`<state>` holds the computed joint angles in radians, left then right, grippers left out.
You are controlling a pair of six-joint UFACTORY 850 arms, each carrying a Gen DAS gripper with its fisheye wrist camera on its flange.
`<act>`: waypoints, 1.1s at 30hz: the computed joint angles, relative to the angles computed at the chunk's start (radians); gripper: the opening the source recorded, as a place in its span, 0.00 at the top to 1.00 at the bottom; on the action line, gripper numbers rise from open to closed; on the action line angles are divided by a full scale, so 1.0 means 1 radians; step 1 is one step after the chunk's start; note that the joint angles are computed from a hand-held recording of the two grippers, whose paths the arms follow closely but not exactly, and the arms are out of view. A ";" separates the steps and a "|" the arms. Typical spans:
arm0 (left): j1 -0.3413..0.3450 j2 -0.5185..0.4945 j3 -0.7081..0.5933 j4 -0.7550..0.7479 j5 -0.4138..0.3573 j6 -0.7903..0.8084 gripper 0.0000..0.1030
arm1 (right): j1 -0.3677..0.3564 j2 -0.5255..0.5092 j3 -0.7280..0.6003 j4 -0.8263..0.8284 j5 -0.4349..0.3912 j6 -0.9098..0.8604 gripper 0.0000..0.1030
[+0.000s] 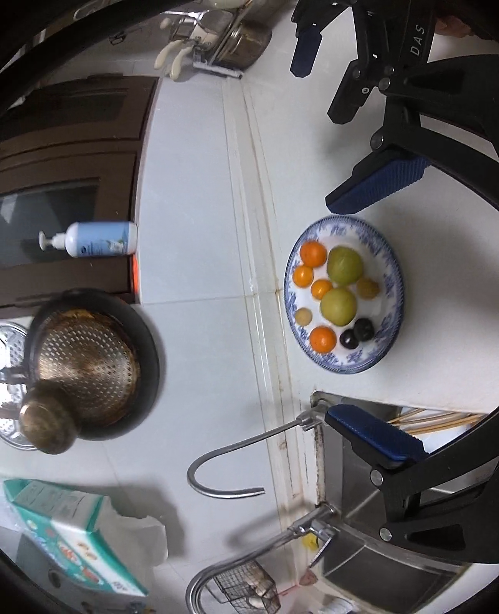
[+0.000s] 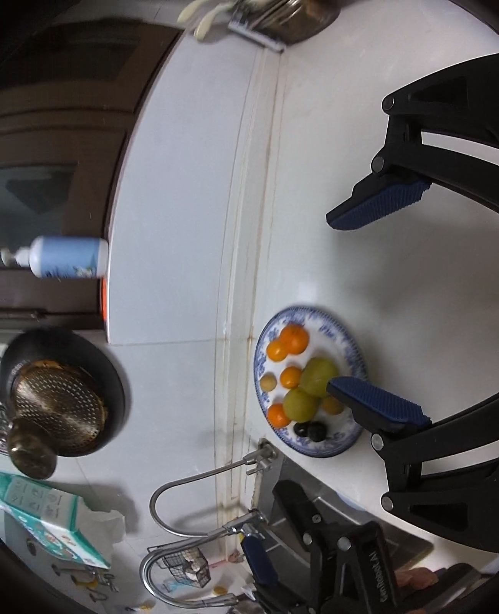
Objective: Organize fruits
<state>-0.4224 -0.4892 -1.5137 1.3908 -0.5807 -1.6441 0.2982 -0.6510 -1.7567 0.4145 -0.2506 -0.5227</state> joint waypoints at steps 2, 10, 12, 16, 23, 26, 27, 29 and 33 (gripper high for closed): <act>-0.031 0.020 0.024 0.005 -0.021 -0.014 0.01 | -0.013 0.054 0.074 0.065 0.024 -0.068 0.21; -0.137 0.086 0.099 0.009 -0.114 -0.069 0.00 | -0.063 0.230 0.303 0.436 0.056 -0.438 0.18; -0.164 0.100 0.114 0.011 -0.142 -0.078 0.00 | -0.077 0.273 0.352 0.520 0.059 -0.527 0.18; -0.213 0.127 0.139 0.013 -0.195 -0.101 0.00 | -0.098 0.340 0.426 0.647 0.058 -0.657 0.18; -0.283 0.159 0.172 0.014 -0.255 -0.129 0.00 | -0.134 0.453 0.548 0.856 0.053 -0.870 0.16; -0.308 0.169 0.177 0.013 -0.278 -0.135 0.00 | -0.145 0.495 0.590 0.932 0.056 -0.953 0.16; -0.315 0.170 0.176 0.011 -0.284 -0.135 0.00 | -0.149 0.505 0.598 0.944 0.051 -0.964 0.16; -0.329 0.177 0.181 0.014 -0.291 -0.140 0.00 | -0.158 0.529 0.621 0.976 0.040 -0.999 0.16; -0.359 0.189 0.187 0.016 -0.316 -0.145 0.00 | -0.174 0.563 0.650 1.005 0.020 -1.035 0.15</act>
